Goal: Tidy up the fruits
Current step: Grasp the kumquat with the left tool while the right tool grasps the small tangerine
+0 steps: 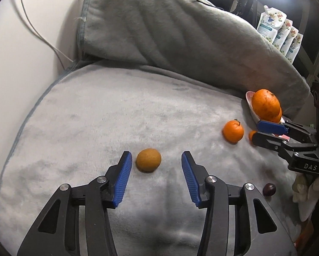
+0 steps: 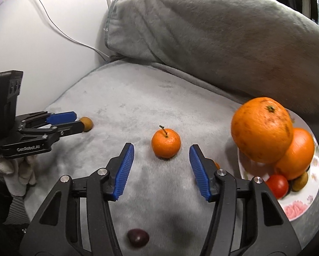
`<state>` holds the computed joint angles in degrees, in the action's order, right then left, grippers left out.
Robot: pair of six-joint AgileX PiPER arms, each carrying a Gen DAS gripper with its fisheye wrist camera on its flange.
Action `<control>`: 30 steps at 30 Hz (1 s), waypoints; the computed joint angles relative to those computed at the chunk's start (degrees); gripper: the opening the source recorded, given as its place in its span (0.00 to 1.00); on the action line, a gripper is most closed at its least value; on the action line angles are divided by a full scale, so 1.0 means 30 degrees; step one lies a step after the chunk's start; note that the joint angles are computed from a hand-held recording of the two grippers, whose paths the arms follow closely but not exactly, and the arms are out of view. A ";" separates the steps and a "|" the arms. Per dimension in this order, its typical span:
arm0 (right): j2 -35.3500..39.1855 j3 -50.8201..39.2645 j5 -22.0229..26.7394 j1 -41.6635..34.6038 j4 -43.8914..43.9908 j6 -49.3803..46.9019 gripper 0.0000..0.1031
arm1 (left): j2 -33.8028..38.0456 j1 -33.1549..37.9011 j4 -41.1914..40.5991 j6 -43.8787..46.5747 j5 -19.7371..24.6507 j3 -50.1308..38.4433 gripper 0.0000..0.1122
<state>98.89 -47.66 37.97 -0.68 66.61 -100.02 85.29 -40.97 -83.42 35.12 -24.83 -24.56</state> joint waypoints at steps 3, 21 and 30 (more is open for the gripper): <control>0.0485 -0.0312 -0.0546 0.0563 -0.0004 0.0255 0.55 | 0.0245 0.0150 0.0463 -0.0433 0.0219 0.0005 0.41; 0.1719 -0.0969 -0.2993 0.2580 -0.0716 0.1597 0.43 | 0.1549 0.1652 0.1256 -0.0268 0.1604 -0.0705 0.32; 0.2010 -0.1261 -0.2735 0.2456 -0.0921 0.1919 0.38 | 0.1808 0.1631 0.0966 -0.0059 0.1406 -0.0878 0.23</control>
